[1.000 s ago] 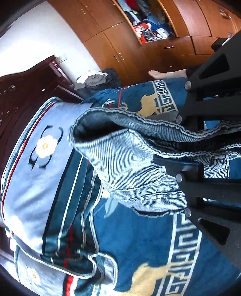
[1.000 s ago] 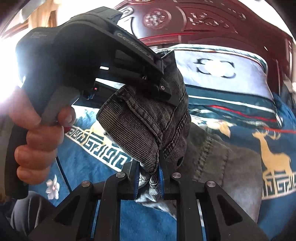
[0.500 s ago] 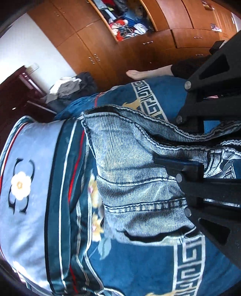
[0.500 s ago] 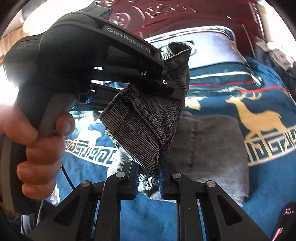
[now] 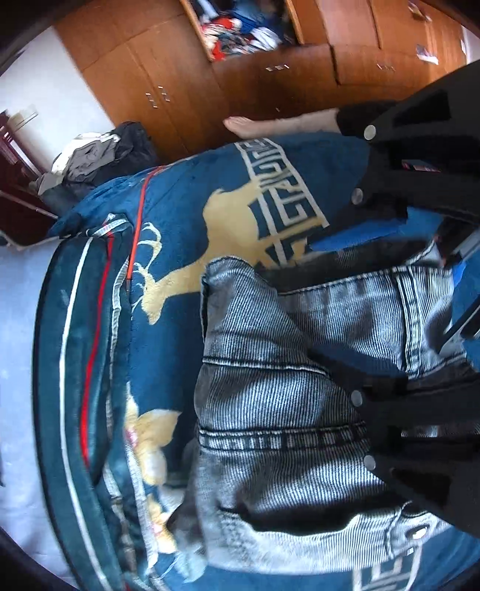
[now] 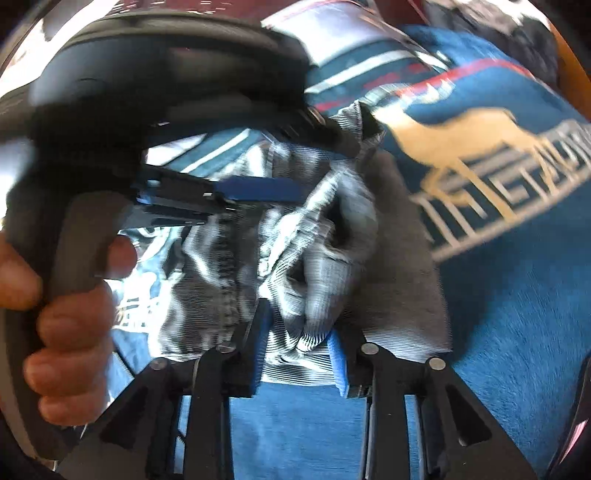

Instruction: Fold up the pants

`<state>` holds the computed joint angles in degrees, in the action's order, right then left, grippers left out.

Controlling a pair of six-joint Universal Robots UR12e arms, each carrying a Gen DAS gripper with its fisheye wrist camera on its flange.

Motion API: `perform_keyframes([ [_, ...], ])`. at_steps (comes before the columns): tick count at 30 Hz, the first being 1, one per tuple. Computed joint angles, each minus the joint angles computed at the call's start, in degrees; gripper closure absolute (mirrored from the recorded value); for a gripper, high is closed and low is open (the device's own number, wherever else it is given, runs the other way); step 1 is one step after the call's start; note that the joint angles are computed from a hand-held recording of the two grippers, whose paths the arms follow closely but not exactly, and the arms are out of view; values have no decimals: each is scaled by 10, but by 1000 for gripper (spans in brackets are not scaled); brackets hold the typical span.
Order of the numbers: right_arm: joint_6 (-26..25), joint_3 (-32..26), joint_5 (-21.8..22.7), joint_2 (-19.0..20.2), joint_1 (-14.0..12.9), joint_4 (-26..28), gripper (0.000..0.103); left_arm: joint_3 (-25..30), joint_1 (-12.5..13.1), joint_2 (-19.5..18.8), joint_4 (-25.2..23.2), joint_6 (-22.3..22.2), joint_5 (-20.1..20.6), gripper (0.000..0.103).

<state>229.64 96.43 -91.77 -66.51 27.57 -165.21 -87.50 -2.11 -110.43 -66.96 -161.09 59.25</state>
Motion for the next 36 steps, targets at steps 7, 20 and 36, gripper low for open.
perform_keyframes([
  [7,36,18,28,-8,-13,-11,62,-13,28,21,40,-23,-51,32],
  [20,-54,33,-15,-53,-11,21,60,-132,121,83,202,-24,14,31],
  [36,-60,-23,-39,-22,-6,126,91,-172,83,94,216,75,81,57],
])
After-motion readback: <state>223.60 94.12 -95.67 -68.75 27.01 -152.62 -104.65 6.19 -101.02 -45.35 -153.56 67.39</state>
